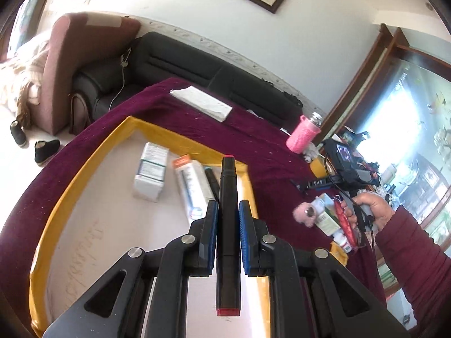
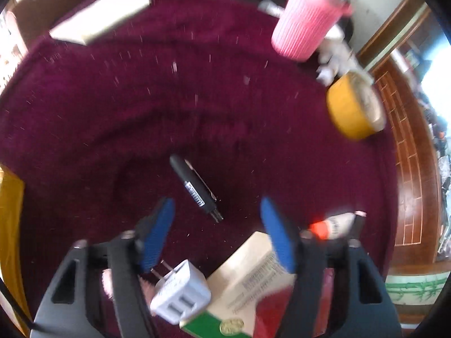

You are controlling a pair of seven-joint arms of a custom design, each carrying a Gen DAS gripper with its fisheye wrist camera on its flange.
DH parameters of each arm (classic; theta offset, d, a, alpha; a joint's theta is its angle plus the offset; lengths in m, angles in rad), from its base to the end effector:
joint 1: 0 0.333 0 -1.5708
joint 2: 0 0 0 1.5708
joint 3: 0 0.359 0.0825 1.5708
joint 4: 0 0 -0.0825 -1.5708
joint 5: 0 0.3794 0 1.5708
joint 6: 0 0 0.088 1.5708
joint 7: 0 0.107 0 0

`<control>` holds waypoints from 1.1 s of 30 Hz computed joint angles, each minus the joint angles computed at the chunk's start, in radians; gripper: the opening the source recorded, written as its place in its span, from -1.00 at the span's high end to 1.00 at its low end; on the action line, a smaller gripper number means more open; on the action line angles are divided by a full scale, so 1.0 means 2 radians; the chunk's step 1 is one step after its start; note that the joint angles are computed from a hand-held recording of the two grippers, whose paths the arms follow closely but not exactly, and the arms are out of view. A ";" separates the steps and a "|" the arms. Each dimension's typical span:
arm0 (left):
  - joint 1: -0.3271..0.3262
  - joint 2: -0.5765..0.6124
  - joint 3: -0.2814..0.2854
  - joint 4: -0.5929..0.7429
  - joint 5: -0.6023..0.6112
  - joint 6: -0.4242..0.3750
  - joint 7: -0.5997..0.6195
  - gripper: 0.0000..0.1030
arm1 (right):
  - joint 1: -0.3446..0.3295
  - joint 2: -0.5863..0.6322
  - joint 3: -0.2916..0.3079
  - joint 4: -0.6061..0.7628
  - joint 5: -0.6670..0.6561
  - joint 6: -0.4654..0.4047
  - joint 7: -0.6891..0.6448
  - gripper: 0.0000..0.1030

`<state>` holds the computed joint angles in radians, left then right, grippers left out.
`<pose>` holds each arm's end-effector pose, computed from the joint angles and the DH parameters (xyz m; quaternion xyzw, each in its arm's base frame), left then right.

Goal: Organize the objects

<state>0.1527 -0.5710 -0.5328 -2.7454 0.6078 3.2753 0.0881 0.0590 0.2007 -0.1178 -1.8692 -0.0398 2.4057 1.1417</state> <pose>0.3225 -0.2158 0.5000 -0.7230 0.4920 -0.4513 0.1775 0.6423 -0.0329 0.4880 -0.8218 0.5439 -0.1576 0.0633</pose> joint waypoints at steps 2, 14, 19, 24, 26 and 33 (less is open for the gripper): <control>0.008 0.001 -0.003 -0.004 0.000 0.005 0.001 0.77 | 0.003 0.010 -0.003 0.005 -0.013 -0.004 0.005 0.13; -0.054 -0.054 0.035 -0.017 0.002 -0.087 -0.013 0.77 | -0.032 -0.025 0.014 -0.033 0.133 0.012 -0.103 0.86; -0.098 -0.099 0.051 -0.017 0.016 -0.165 -0.035 0.77 | -0.050 -0.061 0.017 -0.046 0.228 -0.047 -0.163 0.86; -0.124 -0.107 0.063 -0.012 0.036 -0.205 -0.056 0.77 | -0.051 -0.087 0.019 -0.057 0.300 -0.091 -0.203 0.86; -0.131 -0.106 0.069 -0.012 0.045 -0.209 -0.061 0.77 | -0.051 -0.104 0.017 -0.066 0.323 -0.115 -0.221 0.86; -0.146 -0.104 0.081 -0.016 0.063 -0.221 -0.076 0.77 | -0.043 -0.145 0.015 -0.103 0.362 -0.179 -0.251 0.86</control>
<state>-0.1394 -0.7792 -0.3698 -2.7772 0.7343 2.8338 -0.0648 -0.0264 -0.0888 -0.0881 -2.0749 0.6847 2.0478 0.6397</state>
